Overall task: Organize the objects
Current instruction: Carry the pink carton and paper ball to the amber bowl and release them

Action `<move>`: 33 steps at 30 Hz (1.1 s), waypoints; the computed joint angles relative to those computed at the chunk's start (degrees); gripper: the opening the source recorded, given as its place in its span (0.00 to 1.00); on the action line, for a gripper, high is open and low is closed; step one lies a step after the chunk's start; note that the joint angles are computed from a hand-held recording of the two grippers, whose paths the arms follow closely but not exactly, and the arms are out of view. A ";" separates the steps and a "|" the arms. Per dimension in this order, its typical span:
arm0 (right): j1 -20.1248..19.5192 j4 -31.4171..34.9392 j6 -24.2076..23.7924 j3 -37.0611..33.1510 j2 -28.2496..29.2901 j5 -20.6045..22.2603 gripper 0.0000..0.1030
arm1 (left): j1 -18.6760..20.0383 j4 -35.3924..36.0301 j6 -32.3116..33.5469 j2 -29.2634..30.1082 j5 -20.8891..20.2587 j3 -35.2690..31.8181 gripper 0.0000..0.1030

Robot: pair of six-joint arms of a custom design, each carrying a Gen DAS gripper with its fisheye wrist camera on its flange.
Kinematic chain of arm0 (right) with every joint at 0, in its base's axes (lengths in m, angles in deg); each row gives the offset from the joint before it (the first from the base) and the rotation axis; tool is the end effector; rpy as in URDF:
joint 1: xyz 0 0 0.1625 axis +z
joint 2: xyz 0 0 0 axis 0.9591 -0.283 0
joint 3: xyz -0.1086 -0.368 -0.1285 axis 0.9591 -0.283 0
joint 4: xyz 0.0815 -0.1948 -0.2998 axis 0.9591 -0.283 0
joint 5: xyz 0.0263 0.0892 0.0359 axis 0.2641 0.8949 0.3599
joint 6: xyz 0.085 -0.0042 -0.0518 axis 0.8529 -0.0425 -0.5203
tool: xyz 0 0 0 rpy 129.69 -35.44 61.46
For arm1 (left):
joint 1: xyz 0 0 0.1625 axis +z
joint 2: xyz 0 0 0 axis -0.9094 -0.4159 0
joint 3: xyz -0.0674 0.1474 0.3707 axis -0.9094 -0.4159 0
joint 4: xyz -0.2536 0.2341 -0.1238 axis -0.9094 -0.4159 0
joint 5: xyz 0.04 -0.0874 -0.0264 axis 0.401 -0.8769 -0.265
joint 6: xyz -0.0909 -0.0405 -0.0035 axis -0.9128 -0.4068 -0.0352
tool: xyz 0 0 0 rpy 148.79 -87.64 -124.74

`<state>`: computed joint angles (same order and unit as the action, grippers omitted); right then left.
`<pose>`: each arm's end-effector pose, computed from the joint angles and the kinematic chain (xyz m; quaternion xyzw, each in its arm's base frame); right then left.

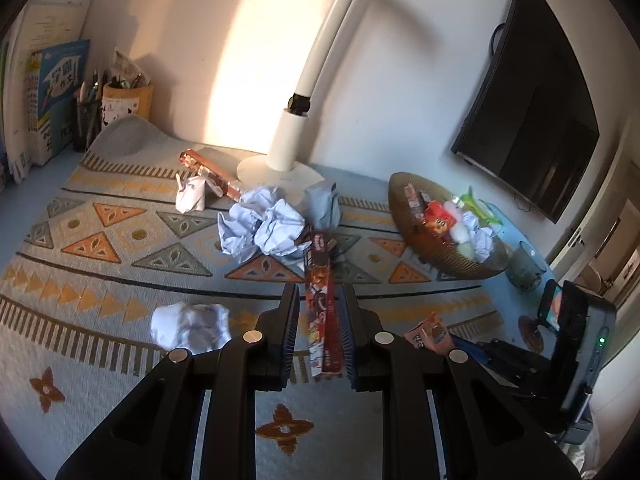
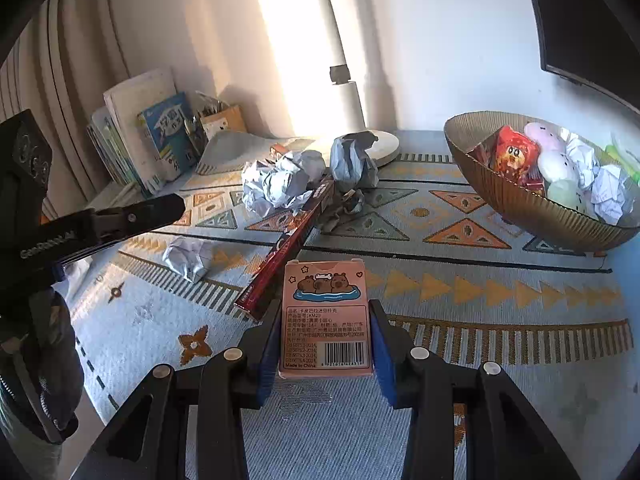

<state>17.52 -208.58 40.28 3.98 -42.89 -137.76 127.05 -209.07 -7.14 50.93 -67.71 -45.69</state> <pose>0.1249 -0.8209 0.2046 0.2133 -0.8884 0.3476 0.2109 -0.2412 -0.8134 0.1106 0.2124 0.8988 -0.3591 0.1347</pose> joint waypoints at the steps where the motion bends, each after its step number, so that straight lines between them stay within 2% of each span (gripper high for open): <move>1: -0.16 0.29 0.15 -0.14 -0.08 0.40 0.39 | 0.02 -0.16 -0.46 -0.37 -0.12 0.63 0.16; 5: -0.24 2.27 1.06 -1.28 0.21 0.45 0.39 | 0.56 -0.35 -2.21 -1.07 3.30 2.28 0.17; 8: 0.10 1.44 0.19 -1.08 0.45 -0.49 0.39 | 2.57 1.80 -7.38 -2.20 1.64 2.94 0.20; 9: 0.21 1.21 -0.10 -1.10 0.57 -0.91 0.39 | 2.98 1.04 -8.06 -2.56 2.35 3.75 0.20; 12: 0.55 1.49 -0.84 -1.82 1.23 -2.30 0.39 | 2.89 -0.87 -6.41 -2.53 7.77 4.93 0.25; 13: 0.64 1.90 -1.04 -2.31 1.54 -2.76 0.39 | 2.98 -1.45 -5.14 -2.33 9.05 5.09 0.30; 14: 0.72 2.25 -1.18 -2.79 1.83 -3.17 0.39 | 3.15 -1.47 -4.81 -2.17 9.31 5.00 0.30; 18: 0.79 2.89 -1.30 -3.74 2.36 -4.01 0.39 | 4.89 2.37 -8.00 -1.51 6.74 2.90 0.33; 19: 0.72 3.15 -0.92 -3.96 2.40 -4.01 0.39 | 5.24 3.88 -8.76 -1.67 5.06 2.27 0.33; 21: 0.63 3.85 -0.35 -4.65 2.59 -4.06 0.39 | 5.46 2.27 -8.09 -2.08 3.87 3.06 0.36; 24: 0.60 4.60 0.13 -5.31 2.83 -4.40 0.39 | 5.97 3.94 -8.59 -2.63 1.46 3.31 0.42; 28: 0.87 4.93 -0.25 -6.08 3.41 -5.60 0.39 | 5.57 5.09 -8.06 -1.47 2.67 1.10 0.71; 31: 0.96 5.64 -0.27 -6.99 3.91 -6.35 0.39 | 5.15 4.84 -6.45 1.43 5.04 -4.22 0.75; 33: 0.94 6.15 -0.14 -7.58 4.18 -6.75 0.39 | 4.94 8.77 -6.14 4.50 7.61 -10.48 0.75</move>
